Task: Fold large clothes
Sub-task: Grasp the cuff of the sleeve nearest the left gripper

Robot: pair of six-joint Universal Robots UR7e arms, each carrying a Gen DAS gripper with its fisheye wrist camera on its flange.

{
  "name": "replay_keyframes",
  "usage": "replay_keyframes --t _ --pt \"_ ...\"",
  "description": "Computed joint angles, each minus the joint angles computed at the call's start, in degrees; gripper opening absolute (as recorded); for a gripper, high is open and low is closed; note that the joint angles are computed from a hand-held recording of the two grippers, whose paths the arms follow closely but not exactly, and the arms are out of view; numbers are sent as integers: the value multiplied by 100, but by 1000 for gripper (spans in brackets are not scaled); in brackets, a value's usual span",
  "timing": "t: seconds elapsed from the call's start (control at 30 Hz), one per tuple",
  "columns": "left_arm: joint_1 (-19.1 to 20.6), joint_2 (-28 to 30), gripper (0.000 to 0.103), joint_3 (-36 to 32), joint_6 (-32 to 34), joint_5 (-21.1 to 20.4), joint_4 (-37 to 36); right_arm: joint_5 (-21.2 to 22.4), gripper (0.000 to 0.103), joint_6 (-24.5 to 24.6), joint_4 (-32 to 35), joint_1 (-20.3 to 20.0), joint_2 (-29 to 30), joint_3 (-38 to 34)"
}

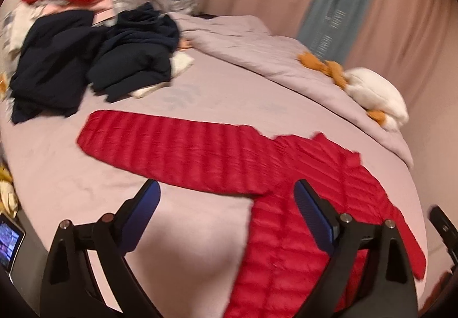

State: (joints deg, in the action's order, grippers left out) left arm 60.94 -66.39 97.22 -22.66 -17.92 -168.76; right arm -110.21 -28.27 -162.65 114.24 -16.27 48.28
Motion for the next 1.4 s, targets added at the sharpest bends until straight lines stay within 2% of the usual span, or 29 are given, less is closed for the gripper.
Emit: replay_keyframes --t 0.1,0.2,0.27,0.33,0.43,0.5,0.7,0.77,0.87,1.0,1.13,1.17,1.23,1.3,1.37,1.4 --pt "202 -168 87 4 -606 44 337 13 62 77 30 -18 25 -88" --pt "452 -410 83 82 -1032 -263 385 -23 54 86 97 -19 75 -239" --pt "638 -564 82 173 -1289 -416 197 18 54 132 88 -35 78 -289" --pt "786 -639 80 185 -1543 -343 199 45 54 138 68 -52 78 -319" --pt "1027 -717 73 71 -2267 -14 874 -43 54 141 56 -77 119 -422" --pt "1188 -783 71 37 -2636 16 1205 -157 54 165 74 -90 164 -525" --pt "1740 -881 59 -22 -3315 -482 1442 -531 54 356 165 -169 182 -625" --pt "1851 -861 59 -41 -3362 -575 1379 -652 54 421 208 -189 167 -630" --pt "1970 -814 58 -166 -3605 -650 1694 -847 54 438 204 -206 152 -607" --pt "2149 -705 56 -301 -3541 -817 1666 -1017 54 482 189 -235 92 -520" --pt "2217 -531 56 -395 -3184 -731 1233 -1087 54 556 183 -267 55 -480" --pt "2253 -466 52 -426 -2960 -773 958 -1093 54 574 180 -274 49 -470" --pt "2297 -386 39 -486 -2863 -758 771 -1072 54 641 163 -286 21 -409" --pt "2316 -338 20 -514 -2769 -739 578 -1017 54 692 189 -306 -5 -366" --pt "2309 -319 9 -500 -2632 -842 268 -979 54 711 206 -322 -34 -317" --pt "2273 -306 8 -511 -2622 -774 262 -970 54 705 207 -327 -45 -300"
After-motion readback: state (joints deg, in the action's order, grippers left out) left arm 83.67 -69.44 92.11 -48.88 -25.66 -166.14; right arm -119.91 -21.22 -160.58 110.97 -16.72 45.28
